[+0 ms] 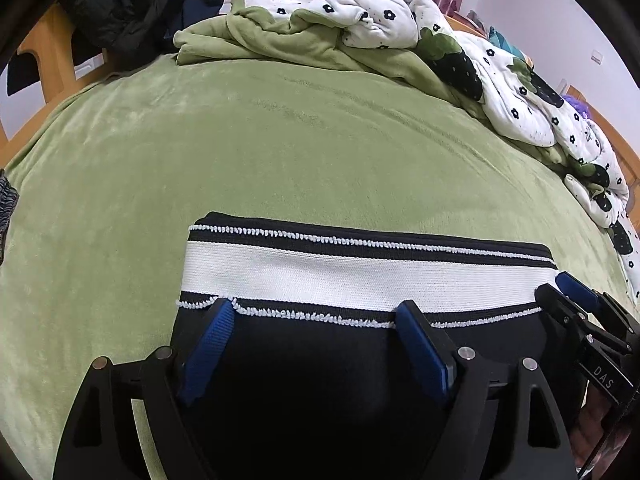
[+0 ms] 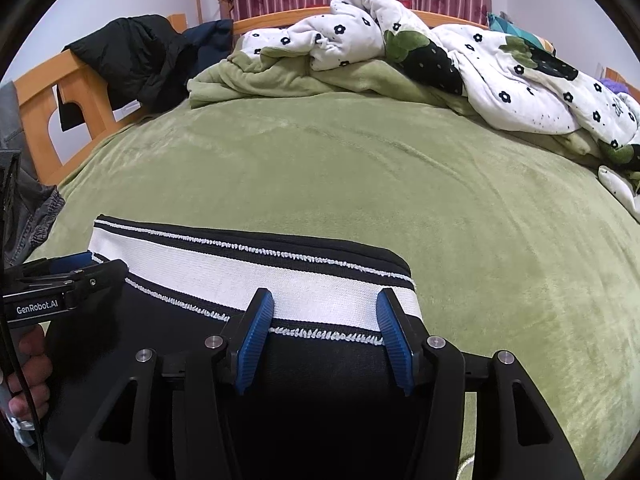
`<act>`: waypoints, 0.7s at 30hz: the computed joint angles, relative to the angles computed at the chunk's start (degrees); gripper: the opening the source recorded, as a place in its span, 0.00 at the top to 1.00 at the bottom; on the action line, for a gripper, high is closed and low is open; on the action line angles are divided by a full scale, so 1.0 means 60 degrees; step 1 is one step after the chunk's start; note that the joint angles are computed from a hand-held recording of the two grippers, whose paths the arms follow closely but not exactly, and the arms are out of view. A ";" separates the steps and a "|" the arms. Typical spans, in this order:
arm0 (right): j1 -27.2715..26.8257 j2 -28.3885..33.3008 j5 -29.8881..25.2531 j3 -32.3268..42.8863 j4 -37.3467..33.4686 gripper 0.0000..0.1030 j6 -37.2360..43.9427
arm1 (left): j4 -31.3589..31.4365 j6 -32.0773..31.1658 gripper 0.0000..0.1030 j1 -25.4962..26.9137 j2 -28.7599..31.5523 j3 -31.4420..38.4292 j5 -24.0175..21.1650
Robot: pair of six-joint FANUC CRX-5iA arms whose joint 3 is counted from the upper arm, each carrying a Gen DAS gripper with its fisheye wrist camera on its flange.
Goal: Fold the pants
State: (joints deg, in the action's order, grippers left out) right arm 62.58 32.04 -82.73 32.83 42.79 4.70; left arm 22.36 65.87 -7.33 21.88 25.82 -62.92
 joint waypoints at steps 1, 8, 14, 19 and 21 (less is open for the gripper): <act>0.0010 0.0021 -0.0024 0.0027 0.0005 0.47 0.0003 | -0.0012 -0.0010 0.20 -0.0009 -0.0009 -0.0016 0.0023; 0.0019 0.0061 0.0030 0.0083 -0.0006 0.45 0.0014 | -0.0172 -0.0017 0.17 -0.0059 -0.0036 -0.0010 0.0064; -0.0017 0.0229 -0.0206 0.0504 -0.0234 0.45 0.0232 | -0.0437 0.0112 0.17 -0.0129 -0.0027 0.0196 -0.0229; 0.0057 -0.0413 0.0342 -0.0017 -0.0561 0.45 -0.0363 | -0.0510 -0.0242 0.17 -0.0192 -0.0429 -0.0194 0.0037; 0.0138 -0.0628 0.0415 -0.0254 -0.0514 0.45 -0.0440 | 0.0036 -0.0545 0.17 -0.0061 -0.0584 -0.0440 -0.0010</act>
